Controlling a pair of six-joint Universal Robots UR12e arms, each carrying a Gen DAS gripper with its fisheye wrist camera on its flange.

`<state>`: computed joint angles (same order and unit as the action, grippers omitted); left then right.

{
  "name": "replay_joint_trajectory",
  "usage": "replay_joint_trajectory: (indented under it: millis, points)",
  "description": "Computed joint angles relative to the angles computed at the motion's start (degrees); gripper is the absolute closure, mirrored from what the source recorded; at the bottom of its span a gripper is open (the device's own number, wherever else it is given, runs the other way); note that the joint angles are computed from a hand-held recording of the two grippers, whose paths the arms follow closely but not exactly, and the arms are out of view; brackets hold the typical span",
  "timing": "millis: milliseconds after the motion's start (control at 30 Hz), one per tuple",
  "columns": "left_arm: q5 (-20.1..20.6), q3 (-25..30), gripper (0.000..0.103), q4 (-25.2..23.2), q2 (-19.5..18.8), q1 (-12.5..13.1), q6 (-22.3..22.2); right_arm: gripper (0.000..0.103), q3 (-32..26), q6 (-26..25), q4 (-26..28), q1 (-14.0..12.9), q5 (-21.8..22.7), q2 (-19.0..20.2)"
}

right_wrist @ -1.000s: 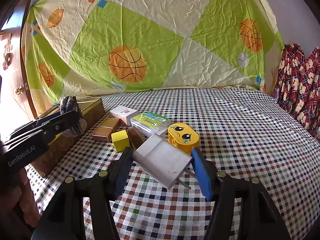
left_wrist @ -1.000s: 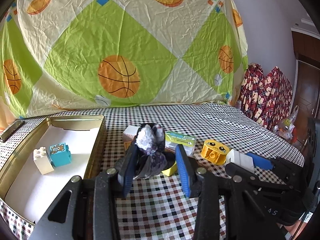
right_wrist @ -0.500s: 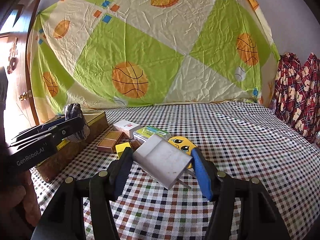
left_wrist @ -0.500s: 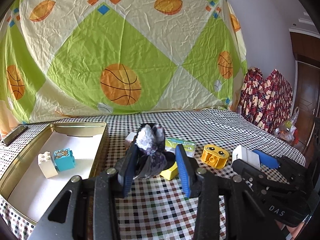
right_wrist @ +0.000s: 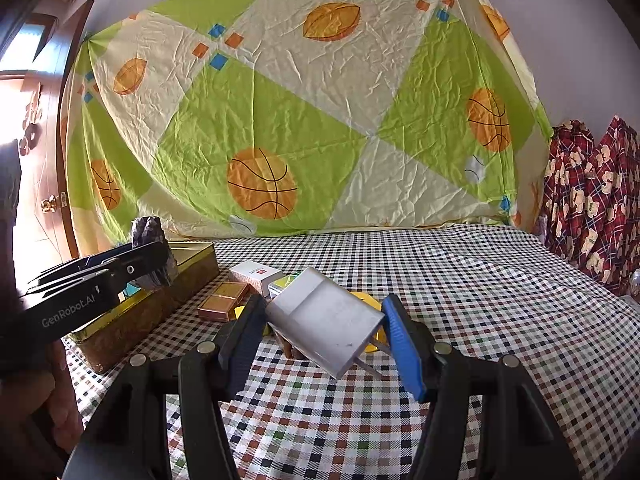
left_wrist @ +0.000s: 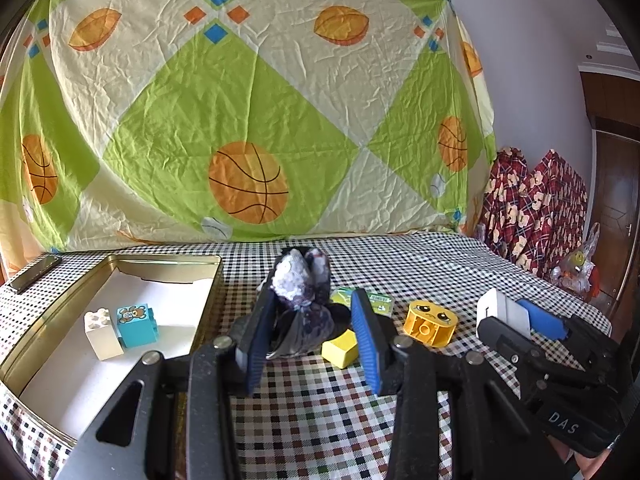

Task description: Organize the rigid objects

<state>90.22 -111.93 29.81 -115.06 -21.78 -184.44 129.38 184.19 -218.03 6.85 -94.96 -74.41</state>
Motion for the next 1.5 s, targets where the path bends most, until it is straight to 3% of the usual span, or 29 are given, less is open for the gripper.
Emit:
replay_joint_trajectory:
  millis: [1500]
  points:
    - [1.0, -1.8, 0.065, 7.2, 0.0, 0.3, -2.0, 0.041, 0.6, -3.4, -14.1, 2.7, -6.2, 3.3]
